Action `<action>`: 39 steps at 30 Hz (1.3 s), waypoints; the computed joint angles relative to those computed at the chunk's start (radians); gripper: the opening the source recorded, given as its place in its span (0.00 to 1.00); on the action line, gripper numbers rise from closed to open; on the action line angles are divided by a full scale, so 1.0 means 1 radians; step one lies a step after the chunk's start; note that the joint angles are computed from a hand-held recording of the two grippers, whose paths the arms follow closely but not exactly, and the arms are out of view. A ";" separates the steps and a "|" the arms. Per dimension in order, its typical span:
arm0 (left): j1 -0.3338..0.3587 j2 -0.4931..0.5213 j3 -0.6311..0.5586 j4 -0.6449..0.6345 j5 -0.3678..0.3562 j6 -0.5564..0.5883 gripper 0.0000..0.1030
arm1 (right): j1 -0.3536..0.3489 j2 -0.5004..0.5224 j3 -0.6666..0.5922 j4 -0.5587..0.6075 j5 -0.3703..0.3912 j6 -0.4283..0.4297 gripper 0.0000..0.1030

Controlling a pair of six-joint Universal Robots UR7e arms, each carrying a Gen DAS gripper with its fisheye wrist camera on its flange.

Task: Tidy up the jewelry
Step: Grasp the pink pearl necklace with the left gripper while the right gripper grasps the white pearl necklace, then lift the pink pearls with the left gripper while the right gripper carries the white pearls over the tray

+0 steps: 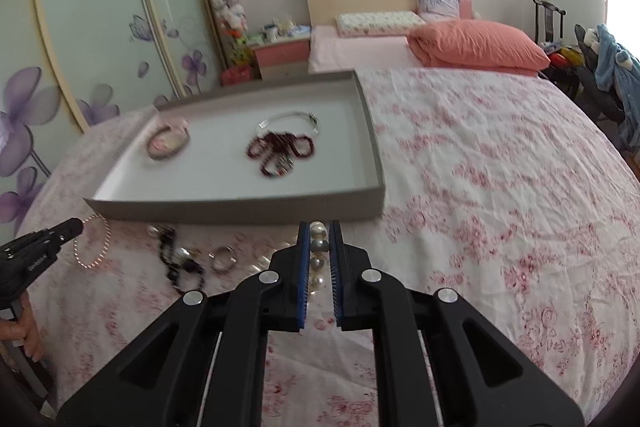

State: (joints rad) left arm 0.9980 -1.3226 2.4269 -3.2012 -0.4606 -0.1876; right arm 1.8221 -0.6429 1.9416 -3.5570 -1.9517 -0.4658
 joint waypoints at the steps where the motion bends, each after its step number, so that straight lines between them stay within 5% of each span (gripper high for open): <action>1: -0.007 -0.003 0.002 -0.010 0.001 0.005 0.06 | 0.004 -0.004 0.005 -0.011 0.015 -0.003 0.10; 16: -0.115 0.015 0.018 -0.323 0.033 0.206 0.06 | 0.047 -0.020 0.020 -0.084 0.102 -0.022 0.10; 39: -0.194 0.120 -0.035 -0.553 0.072 0.423 0.06 | 0.114 0.011 -0.007 -0.243 0.144 -0.122 0.10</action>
